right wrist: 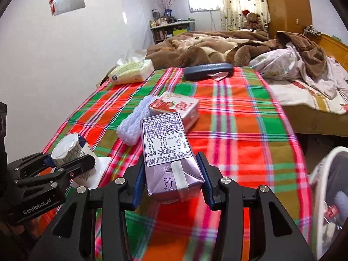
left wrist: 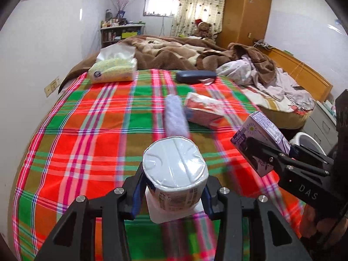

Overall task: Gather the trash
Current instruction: 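Carry the paper cup and purple carton over the white bin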

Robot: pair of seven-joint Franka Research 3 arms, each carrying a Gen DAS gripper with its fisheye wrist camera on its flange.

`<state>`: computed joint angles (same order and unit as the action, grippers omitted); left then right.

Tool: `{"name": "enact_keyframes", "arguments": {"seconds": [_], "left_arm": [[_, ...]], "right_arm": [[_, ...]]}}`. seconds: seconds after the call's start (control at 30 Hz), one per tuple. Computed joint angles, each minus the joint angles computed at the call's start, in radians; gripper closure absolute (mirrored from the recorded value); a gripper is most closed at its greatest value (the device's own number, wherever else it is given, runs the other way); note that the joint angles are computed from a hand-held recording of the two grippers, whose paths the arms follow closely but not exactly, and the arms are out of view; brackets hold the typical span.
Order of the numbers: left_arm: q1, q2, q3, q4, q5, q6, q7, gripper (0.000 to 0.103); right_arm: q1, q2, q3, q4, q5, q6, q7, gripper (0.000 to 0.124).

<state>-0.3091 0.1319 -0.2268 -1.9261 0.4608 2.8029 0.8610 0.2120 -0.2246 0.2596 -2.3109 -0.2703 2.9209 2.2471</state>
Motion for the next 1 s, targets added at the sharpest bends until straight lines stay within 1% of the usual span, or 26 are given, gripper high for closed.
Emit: {"name": "enact_keyframes", "arguments": {"seconds": [0.07, 0.27, 0.33, 0.5, 0.63, 0.8, 1.0], "left_arm": [[-0.014, -0.009, -0.006, 0.000, 0.017, -0.005, -0.013, 0.059], [-0.051, -0.009, -0.030, 0.021, 0.034, -0.011, -0.019, 0.059], [-0.063, 0.000, -0.036, 0.034, 0.035, -0.012, -0.013, 0.059], [-0.105, 0.034, -0.054, 0.084, 0.031, -0.008, 0.012, 0.059], [-0.144, 0.083, -0.063, 0.156, 0.030, -0.026, 0.047, 0.059], [-0.195, 0.148, -0.072, 0.250, 0.018, -0.049, 0.100, 0.059], [-0.254, 0.260, -0.091, 0.396, -0.034, -0.087, 0.193, 0.059]], "right_arm": [[-0.005, -0.033, -0.005, -0.029, 0.006, 0.008, 0.004, 0.079], [-0.063, -0.161, 0.012, -0.130, 0.034, 0.008, 0.007, 0.079], [-0.093, -0.195, 0.029, -0.154, 0.040, 0.003, 0.011, 0.079], [-0.143, -0.291, 0.040, -0.218, 0.075, -0.024, -0.002, 0.079], [-0.197, -0.363, 0.058, -0.260, 0.085, -0.044, 0.000, 0.079], [-0.249, -0.448, 0.065, -0.316, 0.102, -0.065, 0.007, 0.079], [-0.308, -0.521, 0.067, -0.361, 0.104, -0.124, 0.016, 0.079]]}}
